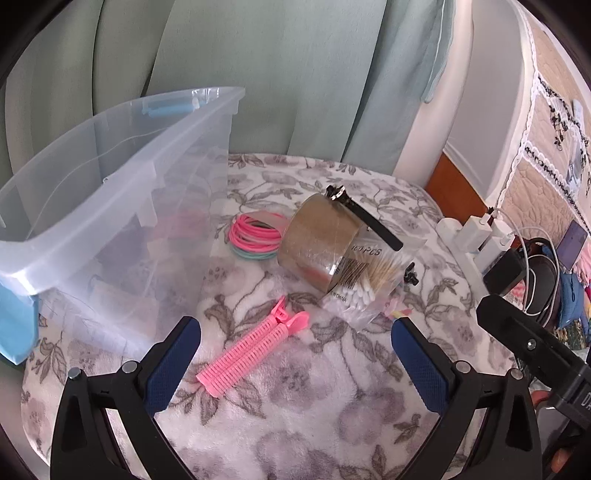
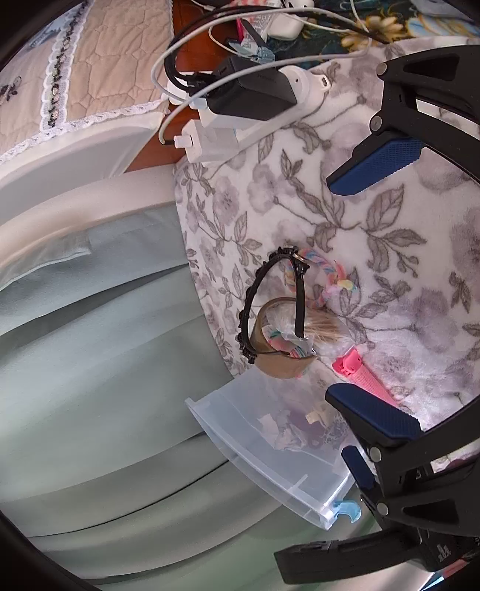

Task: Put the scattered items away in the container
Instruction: 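Move left tool to pink roller clip while right tool approaches cotton swab bag, then grasp pink roller clip with left tool while right tool grasps cotton swab bag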

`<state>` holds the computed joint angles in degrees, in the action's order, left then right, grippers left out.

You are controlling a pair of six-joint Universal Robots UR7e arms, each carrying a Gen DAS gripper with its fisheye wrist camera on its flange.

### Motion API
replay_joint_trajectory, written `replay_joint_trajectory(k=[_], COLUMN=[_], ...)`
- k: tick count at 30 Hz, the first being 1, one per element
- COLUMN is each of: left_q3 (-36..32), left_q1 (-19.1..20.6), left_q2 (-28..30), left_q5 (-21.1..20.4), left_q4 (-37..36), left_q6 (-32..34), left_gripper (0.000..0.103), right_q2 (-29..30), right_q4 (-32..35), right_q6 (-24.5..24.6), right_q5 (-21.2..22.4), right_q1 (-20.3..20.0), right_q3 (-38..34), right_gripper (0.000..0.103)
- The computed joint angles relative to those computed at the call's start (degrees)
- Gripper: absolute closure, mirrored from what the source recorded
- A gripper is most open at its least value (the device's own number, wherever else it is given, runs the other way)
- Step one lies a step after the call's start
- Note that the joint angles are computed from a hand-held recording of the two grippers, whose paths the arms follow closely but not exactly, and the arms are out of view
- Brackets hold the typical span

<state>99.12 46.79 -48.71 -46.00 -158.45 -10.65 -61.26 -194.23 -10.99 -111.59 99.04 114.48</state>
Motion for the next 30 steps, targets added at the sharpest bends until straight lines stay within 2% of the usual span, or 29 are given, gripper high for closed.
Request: replay_joint_trajectory(k=[5,9,13,21,23,25,30], left_q3=[-0.54,-1.15,-1.77,-2.22,-2.44,-2.41,-2.36], left_q1=[0.83,1.5,2.35,2.03,2.05,1.93,2.07], left_q2=[0.87,1.25,1.51,2.44,2.74,3.13,3.67], left_q5=[0.75,0.87,1.99,3.56,3.54,4.15,3.54], left_q4=[0.76,1.6,2.55,3.25,3.17,2.44,0.94], left_q6=[0.72,0.01,-3.23,-1.86,-0.98,0.4,3.45], left_gripper=[0.0,0.0,0.0,0.0,0.0,0.0,0.001], right_q2=[0.86,0.83,1.88,4.28,4.83,5.15,5.67], right_q4=[3.36,6.17,8.0,9.58,10.04,11.18,13.91], right_q6=[2.38,5.66,6.32,5.7,5.39,5.85,7.24], right_q5=[-0.13,2.65,1.5,1.75,2.34,3.59,6.71], right_q1=[-0.12,-1.06,-0.98,-0.8,-0.86,-1.24,-2.4], right_q3=[-1.21,-1.85,-3.06,-5.61,-6.21,-6.8,-7.8], right_gripper=[0.0,0.0,0.0,0.006,0.009,0.018,0.029])
